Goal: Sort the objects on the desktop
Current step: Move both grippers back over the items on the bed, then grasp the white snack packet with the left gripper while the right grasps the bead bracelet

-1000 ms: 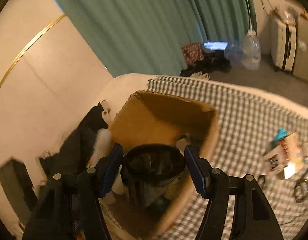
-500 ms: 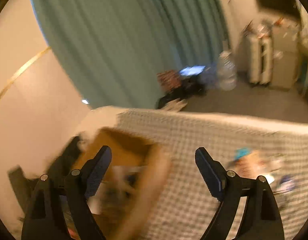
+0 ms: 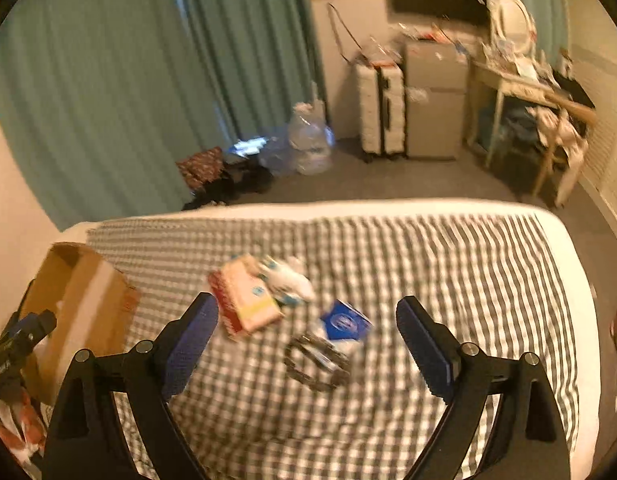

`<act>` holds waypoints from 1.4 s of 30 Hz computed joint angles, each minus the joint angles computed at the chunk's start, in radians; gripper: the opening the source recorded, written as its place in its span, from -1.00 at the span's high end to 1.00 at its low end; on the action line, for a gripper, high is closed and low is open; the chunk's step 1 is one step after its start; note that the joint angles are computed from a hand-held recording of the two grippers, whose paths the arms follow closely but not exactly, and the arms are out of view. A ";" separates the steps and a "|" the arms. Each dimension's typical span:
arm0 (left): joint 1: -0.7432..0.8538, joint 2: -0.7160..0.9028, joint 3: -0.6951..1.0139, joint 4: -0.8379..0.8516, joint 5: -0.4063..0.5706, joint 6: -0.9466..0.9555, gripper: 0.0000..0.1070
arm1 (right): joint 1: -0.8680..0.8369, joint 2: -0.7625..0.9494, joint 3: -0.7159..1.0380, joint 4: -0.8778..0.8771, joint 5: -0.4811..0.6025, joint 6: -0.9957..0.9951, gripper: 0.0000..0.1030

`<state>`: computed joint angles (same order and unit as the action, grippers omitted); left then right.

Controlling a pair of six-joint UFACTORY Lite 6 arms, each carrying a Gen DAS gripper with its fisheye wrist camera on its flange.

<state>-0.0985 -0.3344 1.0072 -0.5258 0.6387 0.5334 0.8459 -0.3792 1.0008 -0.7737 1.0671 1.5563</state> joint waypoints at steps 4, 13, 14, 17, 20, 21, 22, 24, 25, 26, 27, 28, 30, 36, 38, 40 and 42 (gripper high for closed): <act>-0.171 0.055 -0.033 0.201 -0.122 -0.196 -0.93 | -0.177 -0.094 -0.106 0.099 -0.175 -0.108 -0.77; -0.301 0.332 0.015 0.273 -0.269 -0.264 -0.93 | -0.404 -0.032 -0.245 0.365 -0.398 -0.393 -0.77; -0.302 0.376 0.047 0.267 -0.263 -0.259 -0.93 | -0.415 -0.010 -0.251 0.388 -0.419 -0.428 -0.77; -0.305 0.468 0.101 0.200 -0.270 -0.173 -0.93 | -0.438 0.037 -0.272 0.446 -0.469 -0.530 -0.65; -0.317 0.540 0.130 0.182 -0.309 -0.121 -0.93 | -0.466 0.093 -0.290 0.512 -0.526 -0.648 -0.27; -0.321 0.566 0.142 0.169 -0.316 -0.105 -0.93 | -0.480 0.123 -0.287 0.560 -0.535 -0.706 -0.22; -0.324 0.598 0.162 0.154 -0.317 -0.082 -0.93 | -0.490 0.146 -0.289 0.586 -0.545 -0.738 -0.16; -0.336 0.653 0.197 0.145 -0.325 -0.055 -0.93 | -0.502 0.176 -0.291 0.609 -0.558 -0.772 -0.12; -0.340 0.686 0.222 0.141 -0.326 -0.026 -0.93 | -0.510 0.187 -0.294 0.631 -0.567 -0.798 -0.04; -0.342 0.705 0.234 0.128 -0.331 0.001 -0.93 | -0.517 0.197 -0.299 0.663 -0.581 -0.831 0.14; -0.343 0.725 0.249 0.107 -0.334 0.036 -0.93 | -0.525 0.201 -0.304 0.704 -0.594 -0.876 0.25; -0.343 0.752 0.271 0.077 -0.334 0.076 -0.93 | -0.525 0.215 -0.304 0.750 -0.605 -0.933 0.52; -0.346 0.799 0.307 0.041 -0.338 0.115 -0.93 | -0.499 0.235 -0.302 0.737 -0.610 -0.928 0.74; -0.316 0.905 0.368 -0.159 -0.298 0.278 -0.93 | -0.388 0.122 -0.343 0.595 -0.614 -0.718 0.78; -0.322 0.895 0.346 -0.179 -0.316 0.324 -0.79 | -0.369 0.134 -0.342 0.580 -0.618 -0.695 0.78; -0.322 0.889 0.356 -0.204 -0.283 0.360 -0.33 | -0.359 0.164 -0.336 0.578 -0.627 -0.687 0.78; -0.331 0.875 0.368 -0.157 -0.264 0.318 0.24 | -0.355 0.174 -0.332 0.557 -0.637 -0.661 0.78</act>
